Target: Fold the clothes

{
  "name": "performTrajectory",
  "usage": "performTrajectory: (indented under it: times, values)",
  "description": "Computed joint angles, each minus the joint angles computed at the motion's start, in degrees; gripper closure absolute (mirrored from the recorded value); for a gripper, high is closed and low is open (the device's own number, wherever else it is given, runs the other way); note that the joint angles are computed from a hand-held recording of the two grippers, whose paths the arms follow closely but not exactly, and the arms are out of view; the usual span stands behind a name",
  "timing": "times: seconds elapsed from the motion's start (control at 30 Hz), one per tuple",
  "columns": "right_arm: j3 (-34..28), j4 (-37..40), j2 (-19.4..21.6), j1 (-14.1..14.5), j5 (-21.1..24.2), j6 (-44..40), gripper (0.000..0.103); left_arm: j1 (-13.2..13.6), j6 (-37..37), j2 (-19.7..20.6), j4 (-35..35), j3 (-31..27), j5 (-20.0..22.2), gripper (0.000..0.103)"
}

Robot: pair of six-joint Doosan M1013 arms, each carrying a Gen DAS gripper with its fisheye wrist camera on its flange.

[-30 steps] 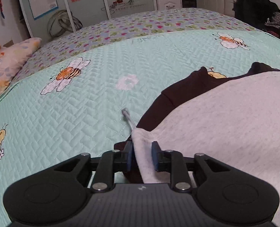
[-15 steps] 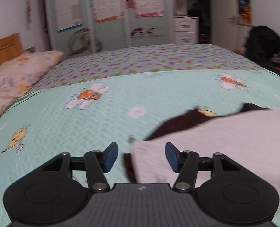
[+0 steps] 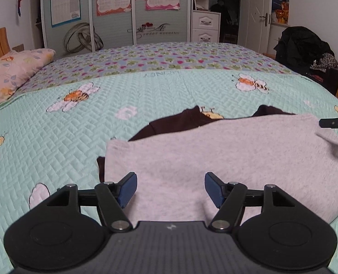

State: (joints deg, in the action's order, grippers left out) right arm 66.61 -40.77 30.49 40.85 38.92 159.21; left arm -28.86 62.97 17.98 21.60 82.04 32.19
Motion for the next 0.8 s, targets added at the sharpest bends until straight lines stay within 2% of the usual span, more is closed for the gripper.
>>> performTrajectory:
  times: [0.07,0.13,0.17,0.23,0.33,0.4,0.43,0.47,0.5,0.57,0.63,0.77,0.8]
  values:
    - [-2.1,5.4,1.2,-0.5,0.6,-6.4,0.042,0.1,-0.1,0.2,0.0,-0.1,0.2,0.034]
    - [-4.2,10.4,2.4,-1.0,1.7,-12.3,0.066,0.2,-0.7,0.3,0.5,-0.1,0.2,0.031]
    - [-5.2,11.6,2.9,-1.0,2.4,-13.7,0.071,0.2,-0.9,0.3,0.7,-0.1,0.2,0.03]
    - [-5.9,12.4,3.1,-0.9,2.5,-15.0,0.092,0.3,-0.7,0.5,0.4,-0.3,0.4,0.029]
    - [-5.3,10.7,2.1,-0.5,0.3,-12.7,0.095,0.4,-0.4,0.8,0.0,-0.7,1.0,0.029]
    - [-3.9,5.8,0.8,0.1,-0.8,-7.1,0.096,0.4,-0.4,0.9,-0.1,-1.1,1.0,0.028]
    - [-3.1,3.0,0.1,0.4,-0.3,-3.5,0.096,0.4,-0.4,0.9,0.0,-1.1,0.7,0.027]
    - [-2.4,1.5,-0.5,0.4,-0.1,-0.8,0.096,0.5,0.4,1.0,-0.6,-1.1,0.1,0.021]
    - [-1.5,2.4,-0.9,0.0,-0.4,0.6,0.096,0.5,1.5,1.4,-0.9,-1.6,0.5,0.016]
    - [-1.2,6.7,-0.5,-0.8,1.4,0.1,0.095,0.2,2.8,2.7,-0.4,-3.0,3.0,0.016]
    - [-1.4,7.1,0.6,-0.7,3.8,-1.5,0.093,-0.1,1.9,3.4,0.3,-3.9,5.1,0.018]
    - [0.8,1.5,-0.1,0.0,2.0,6.9,0.095,-0.4,3.0,1.7,1.3,-2.4,2.1,0.017]
    - [1.0,0.4,-0.5,0.1,1.3,7.9,0.095,-0.7,2.8,1.8,3.4,-2.3,2.0,0.015]
